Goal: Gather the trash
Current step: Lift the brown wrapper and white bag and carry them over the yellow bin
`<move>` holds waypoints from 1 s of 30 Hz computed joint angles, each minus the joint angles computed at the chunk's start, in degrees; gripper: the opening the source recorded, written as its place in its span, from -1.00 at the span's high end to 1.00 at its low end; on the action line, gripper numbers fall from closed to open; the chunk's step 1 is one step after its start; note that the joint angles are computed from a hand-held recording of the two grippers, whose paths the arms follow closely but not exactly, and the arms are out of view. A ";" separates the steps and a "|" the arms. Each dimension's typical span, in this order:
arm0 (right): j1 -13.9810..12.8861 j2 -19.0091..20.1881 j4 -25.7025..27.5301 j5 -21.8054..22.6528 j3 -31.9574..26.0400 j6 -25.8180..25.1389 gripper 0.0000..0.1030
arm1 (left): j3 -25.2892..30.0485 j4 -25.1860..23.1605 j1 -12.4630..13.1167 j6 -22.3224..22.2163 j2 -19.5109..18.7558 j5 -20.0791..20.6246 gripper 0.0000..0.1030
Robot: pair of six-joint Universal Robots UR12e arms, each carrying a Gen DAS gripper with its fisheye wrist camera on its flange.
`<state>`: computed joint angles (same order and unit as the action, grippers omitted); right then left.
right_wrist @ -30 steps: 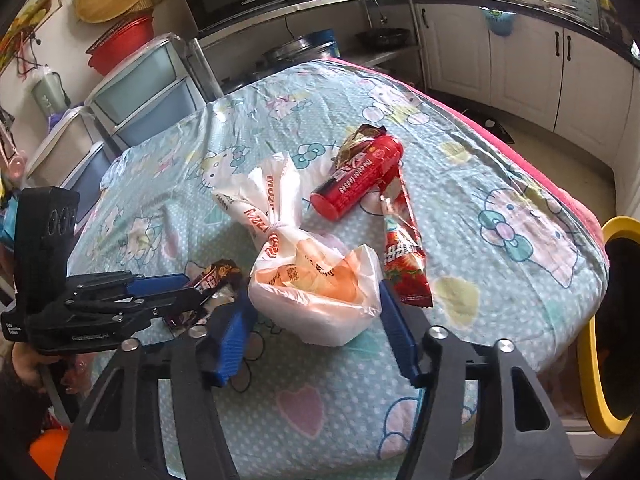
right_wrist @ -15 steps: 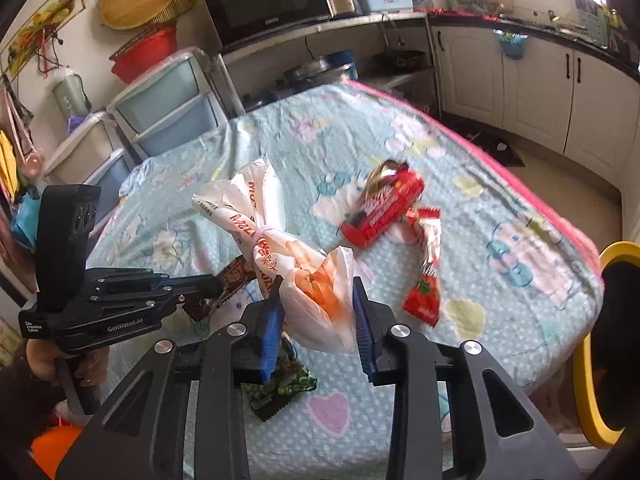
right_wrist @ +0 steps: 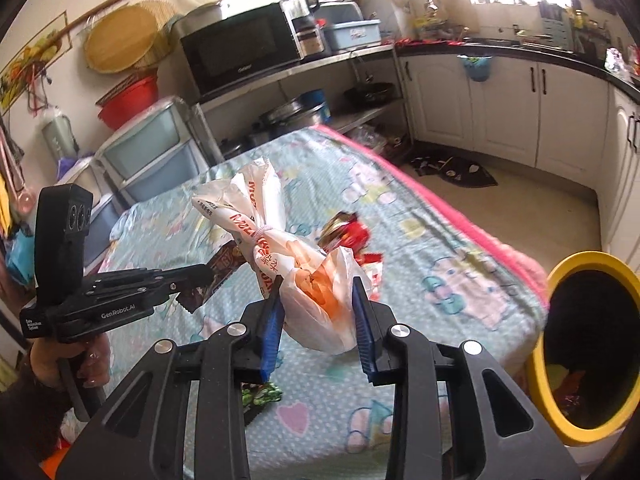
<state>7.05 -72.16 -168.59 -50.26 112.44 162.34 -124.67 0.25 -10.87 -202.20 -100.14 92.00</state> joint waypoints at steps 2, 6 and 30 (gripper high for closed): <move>-0.56 -0.14 -1.08 -0.27 0.15 0.90 0.41 | 0.97 0.19 -0.47 0.51 -0.54 -0.22 0.97; -1.69 -0.26 -2.91 -0.47 0.37 2.74 0.41 | 2.67 0.16 -1.30 1.65 -1.50 -0.50 0.97; -7.92 -0.92 -14.08 -4.50 2.52 14.51 0.41 | 13.37 1.52 -6.20 5.80 -8.01 -3.64 0.97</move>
